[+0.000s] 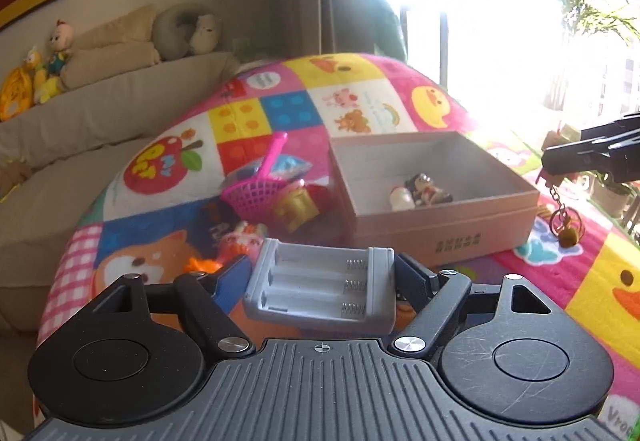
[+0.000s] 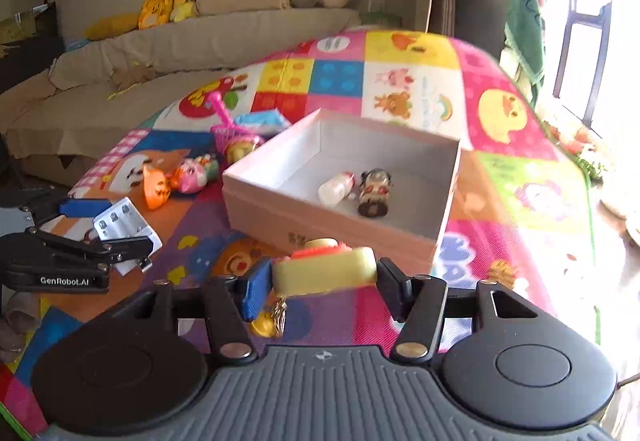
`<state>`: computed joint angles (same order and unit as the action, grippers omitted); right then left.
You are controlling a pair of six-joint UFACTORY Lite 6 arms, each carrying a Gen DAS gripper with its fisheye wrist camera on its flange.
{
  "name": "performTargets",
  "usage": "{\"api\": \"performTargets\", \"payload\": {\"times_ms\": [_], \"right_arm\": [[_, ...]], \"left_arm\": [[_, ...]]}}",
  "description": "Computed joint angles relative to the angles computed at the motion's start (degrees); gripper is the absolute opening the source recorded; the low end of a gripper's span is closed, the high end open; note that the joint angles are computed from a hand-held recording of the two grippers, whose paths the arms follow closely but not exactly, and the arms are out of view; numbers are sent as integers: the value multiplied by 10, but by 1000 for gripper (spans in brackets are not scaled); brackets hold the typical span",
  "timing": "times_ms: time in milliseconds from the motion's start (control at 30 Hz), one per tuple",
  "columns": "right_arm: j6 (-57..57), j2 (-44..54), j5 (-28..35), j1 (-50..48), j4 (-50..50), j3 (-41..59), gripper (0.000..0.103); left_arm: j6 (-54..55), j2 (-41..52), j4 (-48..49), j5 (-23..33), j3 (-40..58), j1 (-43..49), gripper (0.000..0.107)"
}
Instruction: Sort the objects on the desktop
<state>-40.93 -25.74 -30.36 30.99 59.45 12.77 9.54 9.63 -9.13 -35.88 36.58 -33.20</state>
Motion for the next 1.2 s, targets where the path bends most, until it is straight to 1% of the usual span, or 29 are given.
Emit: {"api": "performTargets", "payload": {"times_ms": [67,100,133,167,267,300,333,367,400,433,467,500,533,633,733,767,833,900,933,1000,1033,1067,1133,1167,1200], "right_arm": [[-62,-51,22,-48,6,15,57],[-63,-54,13,-63,-4,25,57],[-48,-47,26,-99,-37,45,57],[-25,-37,54,-132,-74,64,57],[118,72,75,-214,-241,155,57],[150,120,69,-228,-271,190,57],[160,165,62,-235,-278,224,57],[149,206,64,-239,-264,258,57],[151,255,56,-242,-243,290,59],[140,282,49,-239,-220,307,60],[146,295,55,-244,-221,315,60],[171,298,54,-247,-243,306,60],[199,293,49,-247,-269,286,63],[262,307,19,-244,-329,243,65],[247,322,12,-214,-309,233,65],[228,322,11,-199,-287,232,65],[215,340,18,-175,-277,253,66],[178,350,36,-149,-243,284,66],[175,361,47,-139,-242,306,66],[183,383,91,-126,-253,366,66],[214,403,121,-129,-285,410,66],[244,424,174,-138,-326,456,66],[329,489,228,-138,-399,576,67],[388,525,257,-140,-457,636,70],[433,567,266,-139,-512,696,79]], "left_arm": [[11,11,-7,1,48,-23,83],[16,27,-7,4,79,-33,83],[25,46,-12,8,111,-40,83],[33,68,-19,16,145,-46,83],[31,156,-38,61,276,-53,85],[49,195,-75,74,327,-54,83],[66,220,-103,83,359,-53,83],[68,233,-110,90,372,-51,84],[45,233,-92,93,364,-41,87],[5,224,-51,83,337,-31,90],[-20,212,-21,65,305,-23,96],[-24,195,-11,40,263,-15,96],[-15,181,-12,21,227,-9,96],[15,160,-35,-28,147,6,96],[30,163,-67,-57,112,28,97],[37,168,-85,-59,109,38,97],[58,183,-129,-59,118,53,97],[73,199,-167,-59,132,70,97],[61,202,-163,-60,132,79,97],[26,207,-135,-61,129,94,97],[14,211,-124,-63,128,98,97],[7,211,-115,-62,126,99,97],[-15,205,-90,-83,111,103,98],[-23,204,-82,-87,109,105,98],[-31,204,-73,-89,107,106,99]]}}
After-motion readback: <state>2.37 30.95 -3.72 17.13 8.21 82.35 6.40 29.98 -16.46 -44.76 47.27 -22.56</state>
